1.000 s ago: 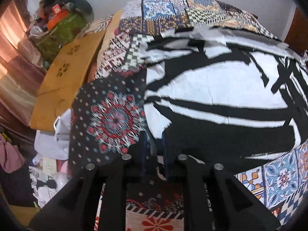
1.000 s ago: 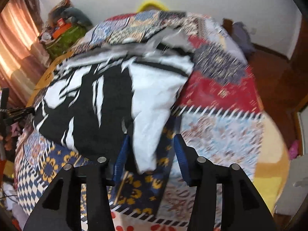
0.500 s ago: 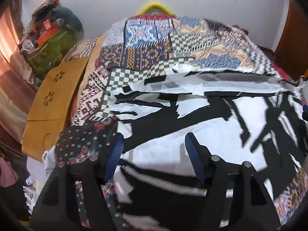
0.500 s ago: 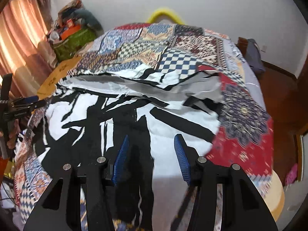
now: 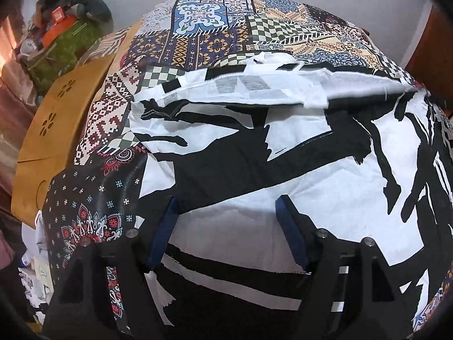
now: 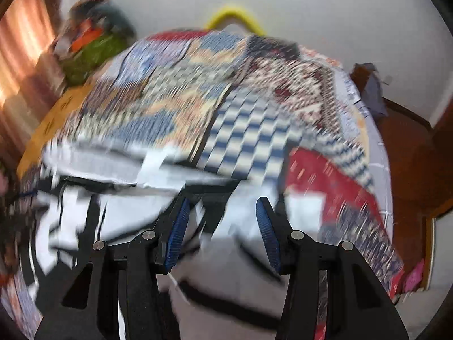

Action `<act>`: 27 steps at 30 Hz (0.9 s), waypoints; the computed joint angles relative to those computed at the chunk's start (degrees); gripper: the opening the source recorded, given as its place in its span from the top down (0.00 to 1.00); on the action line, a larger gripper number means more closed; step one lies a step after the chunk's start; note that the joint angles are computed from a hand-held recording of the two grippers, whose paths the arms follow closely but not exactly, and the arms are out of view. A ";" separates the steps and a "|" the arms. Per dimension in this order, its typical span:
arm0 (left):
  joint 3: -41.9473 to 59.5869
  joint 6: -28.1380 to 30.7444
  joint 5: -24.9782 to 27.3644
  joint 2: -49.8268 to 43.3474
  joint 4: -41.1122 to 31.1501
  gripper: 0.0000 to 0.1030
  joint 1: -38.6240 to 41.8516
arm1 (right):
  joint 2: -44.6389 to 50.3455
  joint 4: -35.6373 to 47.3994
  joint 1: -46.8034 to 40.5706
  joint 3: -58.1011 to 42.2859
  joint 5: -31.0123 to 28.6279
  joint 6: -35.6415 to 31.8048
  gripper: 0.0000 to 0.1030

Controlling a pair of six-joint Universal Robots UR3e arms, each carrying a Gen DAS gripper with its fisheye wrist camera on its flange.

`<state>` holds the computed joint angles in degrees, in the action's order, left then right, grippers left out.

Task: Fold small clothes

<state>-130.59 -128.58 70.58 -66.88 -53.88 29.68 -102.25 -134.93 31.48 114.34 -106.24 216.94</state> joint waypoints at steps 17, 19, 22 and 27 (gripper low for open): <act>20.27 -14.30 1.21 -18.36 -3.75 0.31 -16.68 | 4.56 -1.32 9.58 -2.43 0.15 0.19 0.46; 21.23 -16.74 2.78 -20.86 -1.35 0.31 -19.20 | 5.67 -1.79 9.23 -2.46 0.41 -0.15 0.46; 23.66 -19.75 3.69 -24.20 1.29 0.31 -20.90 | 6.64 -2.74 7.78 -2.89 1.51 -0.65 0.46; 27.13 -24.24 8.77 -29.50 8.45 0.31 -21.24 | 10.19 -2.90 5.53 -6.82 2.33 -1.99 0.46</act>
